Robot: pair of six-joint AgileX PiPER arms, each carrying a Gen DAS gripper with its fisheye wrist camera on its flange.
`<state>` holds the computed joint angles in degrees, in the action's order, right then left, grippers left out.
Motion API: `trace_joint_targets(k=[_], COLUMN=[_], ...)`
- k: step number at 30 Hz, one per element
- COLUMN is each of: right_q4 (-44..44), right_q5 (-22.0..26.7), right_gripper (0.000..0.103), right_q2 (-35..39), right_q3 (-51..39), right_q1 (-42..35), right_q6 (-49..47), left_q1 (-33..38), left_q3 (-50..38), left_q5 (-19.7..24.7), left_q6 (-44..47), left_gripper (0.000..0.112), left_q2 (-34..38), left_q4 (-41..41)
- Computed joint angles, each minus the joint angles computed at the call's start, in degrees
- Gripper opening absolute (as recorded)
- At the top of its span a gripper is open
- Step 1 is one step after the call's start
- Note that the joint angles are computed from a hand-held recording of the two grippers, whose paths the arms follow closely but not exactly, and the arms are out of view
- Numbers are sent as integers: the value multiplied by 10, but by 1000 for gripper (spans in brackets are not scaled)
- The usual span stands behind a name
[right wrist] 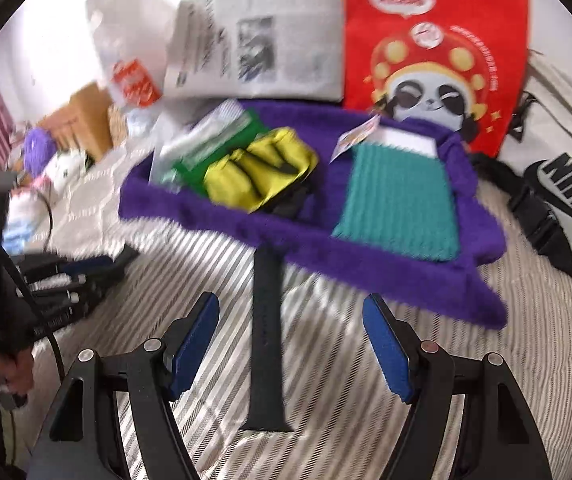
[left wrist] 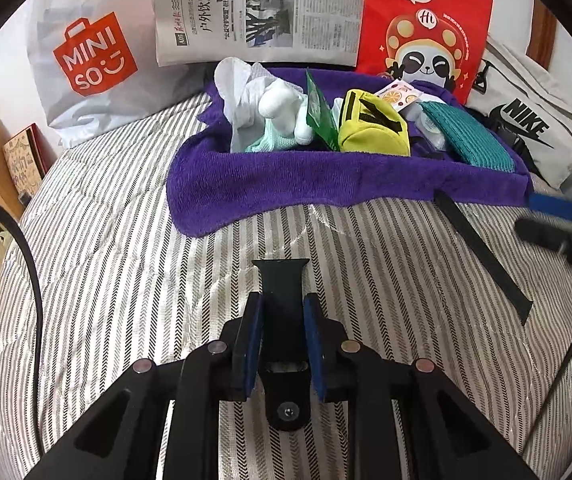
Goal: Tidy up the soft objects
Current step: 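Grasp the second black strap piece with the right tool while the left holds the first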
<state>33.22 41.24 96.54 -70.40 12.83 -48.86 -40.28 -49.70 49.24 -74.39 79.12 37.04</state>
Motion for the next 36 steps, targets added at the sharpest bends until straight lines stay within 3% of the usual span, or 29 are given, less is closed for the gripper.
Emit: trace_joint_targets(k=[8, 13, 15, 21, 33, 36], right_q4=[-94, -66, -90, -106, -136, -133], right_q5=[-58, -76, -71, -21, -43, -27], right_gripper=[58, 37, 23, 17, 19, 15], right_q2=[19, 10, 11, 9, -5, -6], right_q3=[31, 47, 39, 22, 45, 40], right_q1=[56, 51, 50, 28, 41, 37], right_q6=[79, 59, 94, 151, 145, 147], left_q1=[16, 5, 2, 5, -5, -10], left_q3=[30, 28, 29, 38, 35, 32], left_q5=[-43, -33, -31, -43, -30, -25], left_q6=[-6, -22, -24, -23, -34, -35], left_gripper=[20, 20, 20, 20, 20, 21], left_q2=[-28, -22, -22, -29, -22, -19], left_q4=[-3, 11, 16, 18, 31, 32])
